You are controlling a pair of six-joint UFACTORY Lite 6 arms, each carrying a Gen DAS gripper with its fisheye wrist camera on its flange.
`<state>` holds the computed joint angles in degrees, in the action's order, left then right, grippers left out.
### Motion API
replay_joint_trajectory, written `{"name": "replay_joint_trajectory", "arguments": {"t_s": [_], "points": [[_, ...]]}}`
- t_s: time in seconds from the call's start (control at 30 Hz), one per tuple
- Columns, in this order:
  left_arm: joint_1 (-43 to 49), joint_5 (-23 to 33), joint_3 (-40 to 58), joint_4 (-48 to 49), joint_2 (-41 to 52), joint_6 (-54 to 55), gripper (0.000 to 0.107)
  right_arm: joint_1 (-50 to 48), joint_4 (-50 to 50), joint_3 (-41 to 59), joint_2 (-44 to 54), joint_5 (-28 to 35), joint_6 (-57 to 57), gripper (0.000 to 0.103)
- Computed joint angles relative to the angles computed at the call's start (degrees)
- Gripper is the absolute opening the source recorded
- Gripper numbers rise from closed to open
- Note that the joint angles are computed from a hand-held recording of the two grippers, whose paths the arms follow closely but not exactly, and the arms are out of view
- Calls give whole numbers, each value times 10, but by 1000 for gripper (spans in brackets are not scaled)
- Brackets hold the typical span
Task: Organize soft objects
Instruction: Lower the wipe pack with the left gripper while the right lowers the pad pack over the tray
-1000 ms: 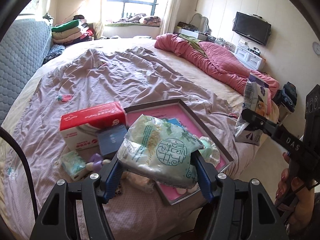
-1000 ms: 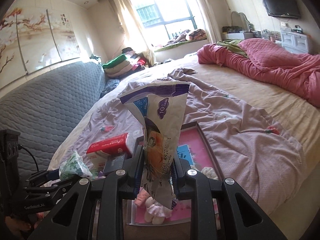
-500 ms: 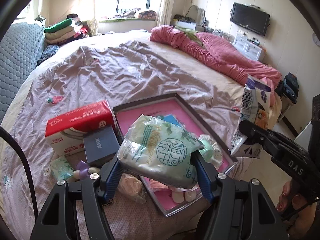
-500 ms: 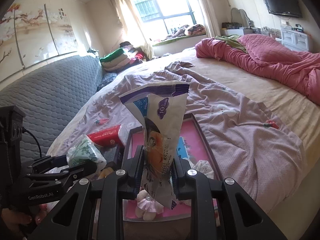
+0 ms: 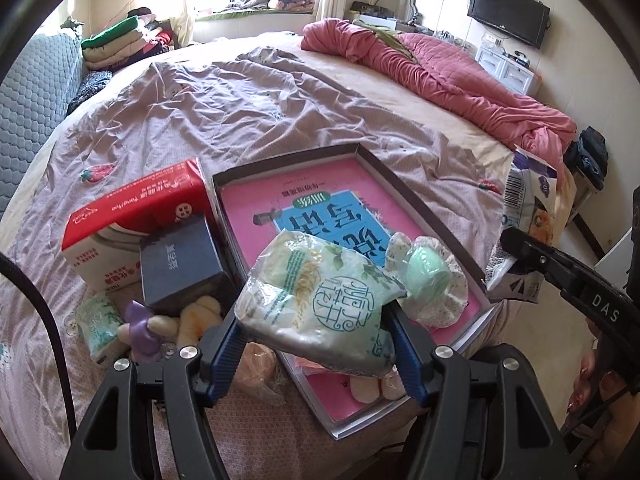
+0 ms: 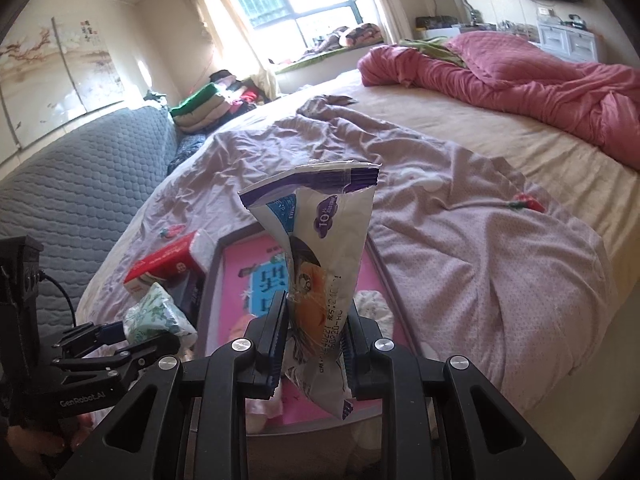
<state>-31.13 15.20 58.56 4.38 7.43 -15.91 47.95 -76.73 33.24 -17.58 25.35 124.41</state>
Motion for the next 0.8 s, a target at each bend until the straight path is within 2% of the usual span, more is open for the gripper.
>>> {"name": "replay_joint_trajectory", "arguments": {"t_s": [0.33, 0.8], "points": [[2, -14, 7, -26, 42, 25, 66, -46, 35, -12, 41, -41, -28, 25], [5, -24, 48, -14, 108, 7, 66, -71, 9, -1, 92, -81, -19, 25]]}}
